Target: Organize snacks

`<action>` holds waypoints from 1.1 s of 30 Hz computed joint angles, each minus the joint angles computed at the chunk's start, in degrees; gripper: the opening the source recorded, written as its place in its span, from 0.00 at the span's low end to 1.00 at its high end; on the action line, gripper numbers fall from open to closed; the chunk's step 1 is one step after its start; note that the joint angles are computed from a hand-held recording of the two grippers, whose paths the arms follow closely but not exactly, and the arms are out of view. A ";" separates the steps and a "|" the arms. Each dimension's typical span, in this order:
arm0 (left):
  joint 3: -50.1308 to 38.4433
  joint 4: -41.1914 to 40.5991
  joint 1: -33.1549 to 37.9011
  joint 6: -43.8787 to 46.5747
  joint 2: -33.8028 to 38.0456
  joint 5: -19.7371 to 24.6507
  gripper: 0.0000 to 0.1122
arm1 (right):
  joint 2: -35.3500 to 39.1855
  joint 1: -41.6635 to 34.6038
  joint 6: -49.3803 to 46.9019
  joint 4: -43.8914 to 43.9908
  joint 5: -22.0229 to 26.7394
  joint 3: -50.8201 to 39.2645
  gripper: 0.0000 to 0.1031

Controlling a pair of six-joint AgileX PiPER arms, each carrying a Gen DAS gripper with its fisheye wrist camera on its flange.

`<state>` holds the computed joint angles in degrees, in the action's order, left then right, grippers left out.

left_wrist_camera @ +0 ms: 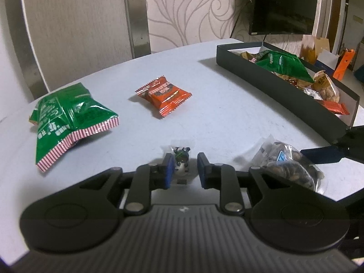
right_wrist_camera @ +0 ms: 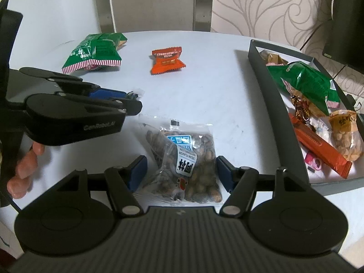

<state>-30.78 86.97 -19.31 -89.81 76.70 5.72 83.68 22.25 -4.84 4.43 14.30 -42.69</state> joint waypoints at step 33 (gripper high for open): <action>9.75 -10.65 4.26 10.48 -11.78 -1.26 0.22 | -4.74 2.39 -6.34 5.15 1.31 3.92 0.67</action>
